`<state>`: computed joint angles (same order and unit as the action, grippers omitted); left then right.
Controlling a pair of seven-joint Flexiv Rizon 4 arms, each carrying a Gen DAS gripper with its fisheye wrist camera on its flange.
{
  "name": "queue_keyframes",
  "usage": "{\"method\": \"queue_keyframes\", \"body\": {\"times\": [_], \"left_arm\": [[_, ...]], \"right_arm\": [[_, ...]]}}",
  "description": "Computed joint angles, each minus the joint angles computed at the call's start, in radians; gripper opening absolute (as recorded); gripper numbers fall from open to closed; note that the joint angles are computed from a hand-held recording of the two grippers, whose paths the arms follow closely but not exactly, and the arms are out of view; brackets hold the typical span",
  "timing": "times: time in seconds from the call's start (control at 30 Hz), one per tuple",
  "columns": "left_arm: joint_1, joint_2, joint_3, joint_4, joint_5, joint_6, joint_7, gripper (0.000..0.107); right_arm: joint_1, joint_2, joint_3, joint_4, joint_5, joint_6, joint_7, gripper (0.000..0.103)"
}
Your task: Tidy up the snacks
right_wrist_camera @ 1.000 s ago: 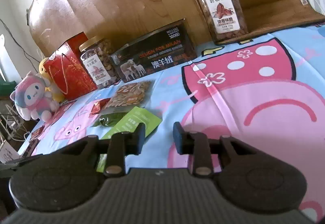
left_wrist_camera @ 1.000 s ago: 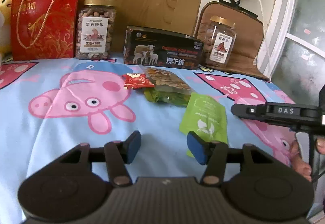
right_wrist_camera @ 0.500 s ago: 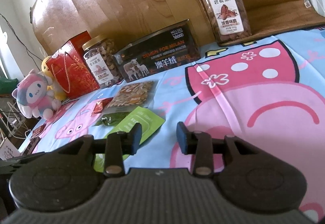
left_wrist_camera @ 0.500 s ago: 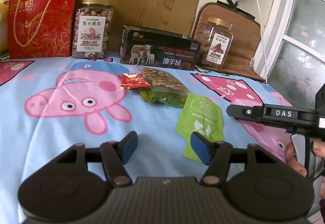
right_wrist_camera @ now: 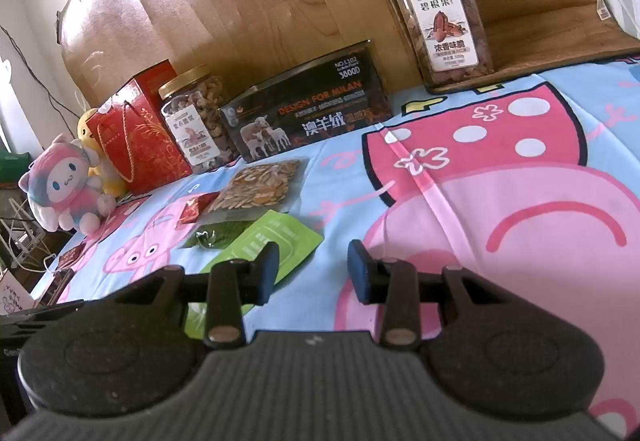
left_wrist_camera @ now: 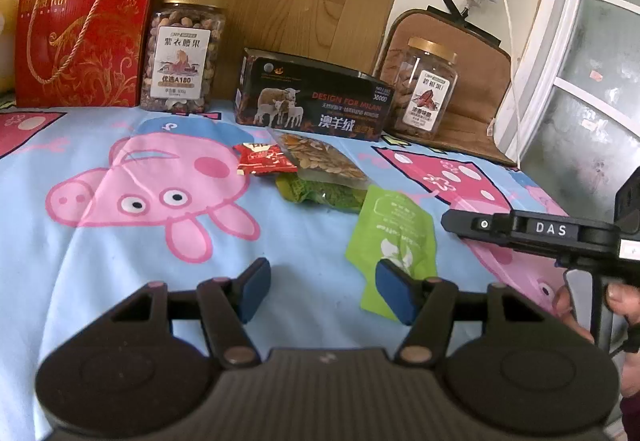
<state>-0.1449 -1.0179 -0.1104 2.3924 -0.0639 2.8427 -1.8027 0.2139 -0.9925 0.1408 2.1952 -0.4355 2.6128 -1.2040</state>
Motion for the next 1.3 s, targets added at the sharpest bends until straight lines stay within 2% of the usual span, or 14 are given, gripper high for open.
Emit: {"method": "queue_keyframes", "body": {"times": [0.27,0.33,0.47,0.53,0.7,0.87,0.93,1.1,1.23,1.3], "left_arm": [[-0.019,0.006,0.002,0.003,-0.031,-0.004,0.007,0.061],[-0.036,0.011,0.004,0.006,-0.062,-0.007,0.012,0.061],[-0.077,0.024,0.010,0.014,-0.135,-0.018,0.026,0.061],[-0.096,0.029,0.013,0.019,-0.170,-0.022,0.029,0.061],[-0.135,0.041,0.020,0.029,-0.246,-0.033,0.036,0.061],[-0.174,0.053,0.028,0.033,-0.315,-0.053,0.054,0.061],[-0.189,0.057,0.030,0.033,-0.337,-0.061,0.063,0.062],[-0.229,0.068,0.037,0.028,-0.398,-0.090,0.102,0.062],[-0.241,0.071,0.039,0.026,-0.419,-0.099,0.112,0.062],[-0.251,0.072,0.039,0.026,-0.440,-0.103,0.116,0.062]], "right_arm": [[0.011,0.003,-0.004,-0.001,0.015,-0.003,-0.011,0.041],[0.030,0.005,-0.005,0.001,0.050,-0.003,-0.022,0.041],[0.059,0.006,-0.005,0.006,0.093,0.010,-0.042,0.053],[0.075,0.008,-0.011,0.008,0.110,0.011,-0.061,0.054],[0.040,0.000,0.004,0.003,0.069,0.014,-0.034,0.055],[0.046,0.003,0.002,0.008,0.067,0.014,-0.033,0.057],[0.026,0.006,0.005,0.003,0.028,-0.001,-0.016,0.058],[-0.065,-0.004,0.022,-0.068,-0.179,-0.094,0.094,0.059],[-0.078,-0.002,0.017,-0.087,-0.256,-0.126,0.108,0.058],[-0.075,0.008,0.010,-0.074,-0.266,-0.134,0.091,0.039]]}}
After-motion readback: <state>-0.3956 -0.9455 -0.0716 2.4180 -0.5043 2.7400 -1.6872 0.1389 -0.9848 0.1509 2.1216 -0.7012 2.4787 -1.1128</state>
